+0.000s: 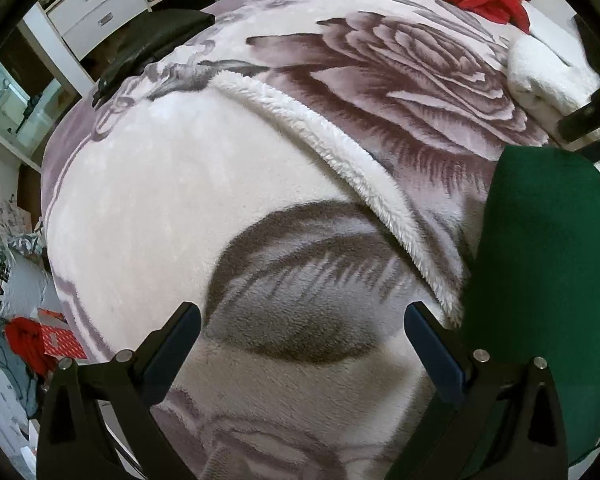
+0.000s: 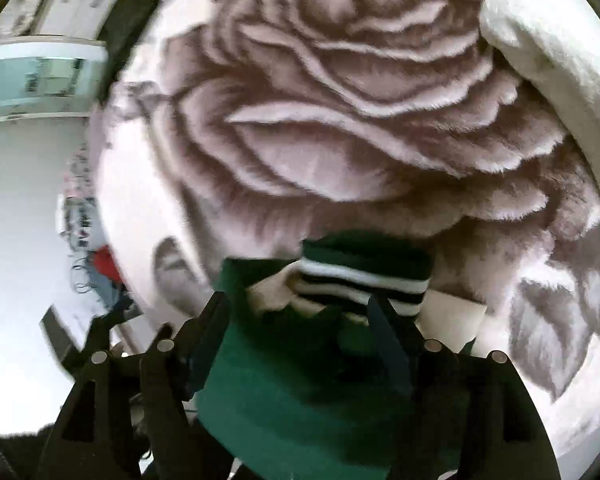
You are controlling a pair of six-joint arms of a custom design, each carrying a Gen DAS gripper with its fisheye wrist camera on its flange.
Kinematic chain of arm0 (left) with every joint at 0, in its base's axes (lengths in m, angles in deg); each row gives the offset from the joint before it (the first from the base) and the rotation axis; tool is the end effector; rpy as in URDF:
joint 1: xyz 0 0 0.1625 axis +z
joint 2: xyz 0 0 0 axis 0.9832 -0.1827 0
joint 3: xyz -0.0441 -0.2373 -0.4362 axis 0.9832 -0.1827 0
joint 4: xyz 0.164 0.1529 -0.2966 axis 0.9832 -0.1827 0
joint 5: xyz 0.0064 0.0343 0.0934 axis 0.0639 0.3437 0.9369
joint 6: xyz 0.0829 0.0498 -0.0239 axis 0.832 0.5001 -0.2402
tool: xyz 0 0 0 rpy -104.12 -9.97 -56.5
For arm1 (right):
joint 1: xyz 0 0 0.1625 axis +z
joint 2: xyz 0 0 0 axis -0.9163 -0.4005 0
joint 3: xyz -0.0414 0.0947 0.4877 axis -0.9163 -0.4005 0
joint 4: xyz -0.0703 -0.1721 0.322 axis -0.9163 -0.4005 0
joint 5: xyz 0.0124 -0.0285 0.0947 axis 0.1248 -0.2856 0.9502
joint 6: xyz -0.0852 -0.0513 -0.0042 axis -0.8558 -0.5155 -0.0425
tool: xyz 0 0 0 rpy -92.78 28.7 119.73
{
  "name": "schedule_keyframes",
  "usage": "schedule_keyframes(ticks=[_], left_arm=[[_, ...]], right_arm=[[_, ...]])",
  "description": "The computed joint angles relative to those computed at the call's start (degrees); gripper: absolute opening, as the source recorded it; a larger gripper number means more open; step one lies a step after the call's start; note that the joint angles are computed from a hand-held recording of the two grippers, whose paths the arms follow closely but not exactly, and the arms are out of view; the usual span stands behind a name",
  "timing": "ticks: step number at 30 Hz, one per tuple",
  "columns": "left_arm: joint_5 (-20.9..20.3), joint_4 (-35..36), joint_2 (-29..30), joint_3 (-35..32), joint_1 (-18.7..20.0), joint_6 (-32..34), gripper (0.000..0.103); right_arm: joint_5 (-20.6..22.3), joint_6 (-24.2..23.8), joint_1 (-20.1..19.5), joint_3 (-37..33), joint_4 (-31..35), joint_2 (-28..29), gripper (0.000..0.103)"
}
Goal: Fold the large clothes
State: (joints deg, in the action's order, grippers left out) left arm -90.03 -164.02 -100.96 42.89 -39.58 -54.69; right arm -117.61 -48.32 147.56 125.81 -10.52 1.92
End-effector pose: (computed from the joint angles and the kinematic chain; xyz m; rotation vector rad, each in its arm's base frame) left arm -0.3263 -0.5356 0.0623 0.2279 2.2834 -0.3362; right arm 0.0160 -0.5462 0.4437 -0.1383 -2.7975 -0.2651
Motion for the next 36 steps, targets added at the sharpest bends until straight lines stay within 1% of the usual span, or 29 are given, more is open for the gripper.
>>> schedule_keyframes(ticks=[1,2,3,4,5,7,8,11,12,14,15,16,17,18,20,21,22,23,24,25,26,27,28,29,31,33,34,35,36], left_arm=[[-0.18,-0.01,0.1,-0.14,0.01,-0.17,0.103],[-0.66,-0.3,0.11,-0.13,0.03,-0.38,0.103],[-1.13,-0.61,0.1,-0.1,0.05,-0.49,0.103],[-1.75,-0.8,0.17,-0.18,0.03,-0.58,0.103],[-2.27,-0.92,0.24,-0.32,-0.02,-0.4,0.103],[-2.79,-1.4,0.2,-0.39,-0.44,0.5,0.103],[-2.75,-1.9,0.14,-0.32,-0.73,1.28,0.103],[-2.24,-2.51,0.3,-0.57,-1.27,3.37,0.103],[-2.1,-2.63,0.35,-0.72,-1.32,3.77,0.103],[-2.01,-3.17,0.29,-1.0,-1.42,4.1,0.103],[-2.17,-3.46,0.34,-1.28,-1.35,4.18,0.103],[-2.56,-4.09,0.39,-1.5,-1.3,4.25,0.103],[-2.89,-4.71,0.51,-1.74,-1.29,4.37,0.103],[-3.03,-5.07,0.68,-2.0,-1.32,4.54,0.103],[-3.04,-5.77,1.34,-2.77,-1.53,5.32,0.103],[-2.89,-5.85,1.8,-3.26,-1.64,5.65,0.103],[-2.87,-6.06,2.1,-3.59,-1.72,5.86,0.103],[-2.91,-6.4,2.48,-4.01,-1.74,6.14,0.103],[-3.05,-6.44,3.05,-4.82,-1.77,6.47,0.103],[-3.13,-6.46,3.45,-5.41,-1.83,6.83,0.103],[-3.0,-6.87,3.93,-6.03,-2.0,7.52,0.103],[-2.52,-7.44,4.41,-6.54,-2.28,8.29,0.103],[-2.13,-7.8,4.78,-6.88,-2.45,8.91,0.103],[-1.72,-7.92,5.4,-7.54,-2.67,9.73,0.103],[-0.74,-6.86,6.84,-9.0,-2.97,11.03,0.103],[0.4,-4.82,8.51,-10.56,-3.23,12.15,0.103],[0.91,-5.32,9.15,-10.87,-3.34,13.1,0.103],[1.06,-6.21,9.67,-11.19,-3.37,14.16,0.103],[1.05,-6.2,10.02,-11.67,-3.32,14.61,0.103]], right_arm=[[-1.07,1.52,-1.17,-0.36,-0.21,1.12,0.073],[-0.88,4.89,-2.89,0.48,-1.08,2.0,0.073],[1.71,9.77,-5.74,1.91,0.45,2.92,0.073],[5.63,12.41,-8.23,3.69,0.69,3.07,0.073],[7.89,13.4,-9.96,5.68,-1.44,2.66,0.074],[7.58,12.12,-9.16,5.0,-1.59,2.18,0.074],[7.97,10.85,-8.76,4.91,-2.57,1.07,0.074],[7.81,6.19,-7.74,5.07,-6.68,-4.75,0.074],[7.1,4.67,-7.64,4.91,-7.39,-7.23,0.074],[4.05,3.3,-8.01,4.44,-7.66,-12.22,0.074],[2.15,2.29,-8.89,4.4,-7.8,-14.21,0.074],[-0.83,1.7,-9.86,5.56,-8.54,-17.01,0.075],[-2.2,0.6,-12.07,4.33,-7.03,-18.46,0.076],[-2.93,0.66,-14.05,5.03,-6.25,-20.12,0.076],[0.94,-0.15,-19.94,6.16,-4.48,-23.24,0.076],[5.02,-1.79,-24.41,8.53,-5.63,-24.93,0.076],[8.22,-3.96,-27.49,10.48,-7.28,-25.8,0.076],[11.37,-7.16,-30.69,13.68,-11.33,-26.77,0.076],[12.71,-7.95,-31.5,17.18,-15.77,-27.38,0.076],[16.31,-9.0,-33.63,20.14,-20.32,-28.39,0.073],[20.06,-9.56,-34.98,23.5,-25.49,-29.71,0.047],[23.01,-9.92,-35.78,25.35,-28.62,-30.81,0.034],[24.67,-8.91,-35.69,26.87,-31.59,-31.98,0.019],[27.52,-8.06,-36.11,27.88,-33.29,-33.23,0.006],[28.41,-6.61,-34.71,28.44,-36.21,-35.31,0.005],[27.37,-5.76,-32.07,27.68,-38.97,-36.97,0.004],[27.11,-5.46,-31.54,26.93,-39.81,-37.22,0.003],[26.02,-5.27,-30.99,25.27,-39.28,-37.02,0.003],[23.32,-4.59,-29.97,24.26,-39.72,-35.82,0.003]])
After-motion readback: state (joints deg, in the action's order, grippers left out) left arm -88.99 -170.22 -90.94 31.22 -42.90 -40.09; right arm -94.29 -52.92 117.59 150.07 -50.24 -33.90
